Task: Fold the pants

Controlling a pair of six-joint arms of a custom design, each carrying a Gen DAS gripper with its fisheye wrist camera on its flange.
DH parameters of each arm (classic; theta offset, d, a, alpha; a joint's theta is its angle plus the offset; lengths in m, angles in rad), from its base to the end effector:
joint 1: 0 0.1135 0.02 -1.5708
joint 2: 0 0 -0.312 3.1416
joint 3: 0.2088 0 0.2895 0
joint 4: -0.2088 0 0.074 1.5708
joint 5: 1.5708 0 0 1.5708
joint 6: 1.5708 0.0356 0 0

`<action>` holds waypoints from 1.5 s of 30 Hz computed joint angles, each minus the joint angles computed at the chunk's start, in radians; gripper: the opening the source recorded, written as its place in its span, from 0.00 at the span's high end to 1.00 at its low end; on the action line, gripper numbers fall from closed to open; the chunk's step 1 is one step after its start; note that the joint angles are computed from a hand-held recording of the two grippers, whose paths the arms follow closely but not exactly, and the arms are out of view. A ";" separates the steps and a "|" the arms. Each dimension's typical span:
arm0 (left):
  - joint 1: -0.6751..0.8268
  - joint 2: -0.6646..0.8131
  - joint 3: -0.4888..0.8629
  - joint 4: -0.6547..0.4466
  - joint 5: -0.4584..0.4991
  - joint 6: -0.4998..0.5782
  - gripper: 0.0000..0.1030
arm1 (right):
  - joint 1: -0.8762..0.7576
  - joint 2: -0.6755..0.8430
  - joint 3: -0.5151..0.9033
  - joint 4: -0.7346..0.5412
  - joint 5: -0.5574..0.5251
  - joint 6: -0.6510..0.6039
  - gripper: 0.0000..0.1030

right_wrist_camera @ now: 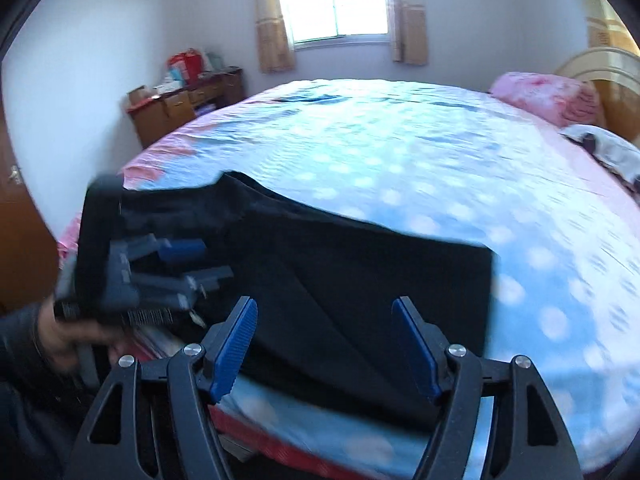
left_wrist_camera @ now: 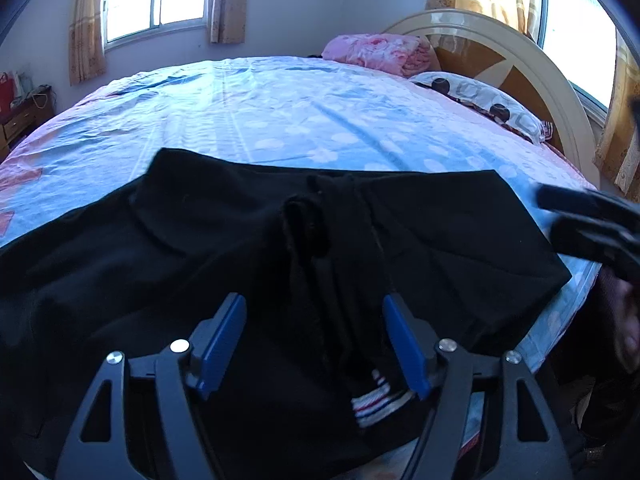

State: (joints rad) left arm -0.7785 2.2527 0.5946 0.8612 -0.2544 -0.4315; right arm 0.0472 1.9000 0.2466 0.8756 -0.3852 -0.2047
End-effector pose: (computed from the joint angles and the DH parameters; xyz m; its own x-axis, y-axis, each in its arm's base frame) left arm 0.2395 -0.2236 -0.0092 -0.6944 0.1163 -0.7101 0.2906 0.9481 -0.1288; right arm 0.2326 0.0244 0.0465 -0.6231 -0.2180 -0.7512 -0.4471 0.8873 0.1133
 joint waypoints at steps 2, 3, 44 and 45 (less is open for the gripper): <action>0.009 -0.020 -0.030 0.014 -0.010 -0.006 0.26 | 0.077 0.060 0.103 -0.063 0.013 0.034 0.31; 0.013 -0.025 -0.040 0.022 -0.014 -0.008 0.23 | 0.107 0.089 0.148 -0.087 0.038 0.049 0.31; 0.743 0.120 -0.337 0.500 0.159 0.369 0.00 | 0.462 0.449 0.895 -0.586 0.088 0.368 0.19; 0.756 0.105 -0.358 0.516 0.175 0.372 0.01 | 0.451 0.455 0.895 -0.567 0.070 0.385 0.19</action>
State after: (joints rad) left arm -0.0223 2.3576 0.2369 1.3768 -0.0799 -0.0591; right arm 0.4977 2.3549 1.1412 0.3086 -0.3150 0.1806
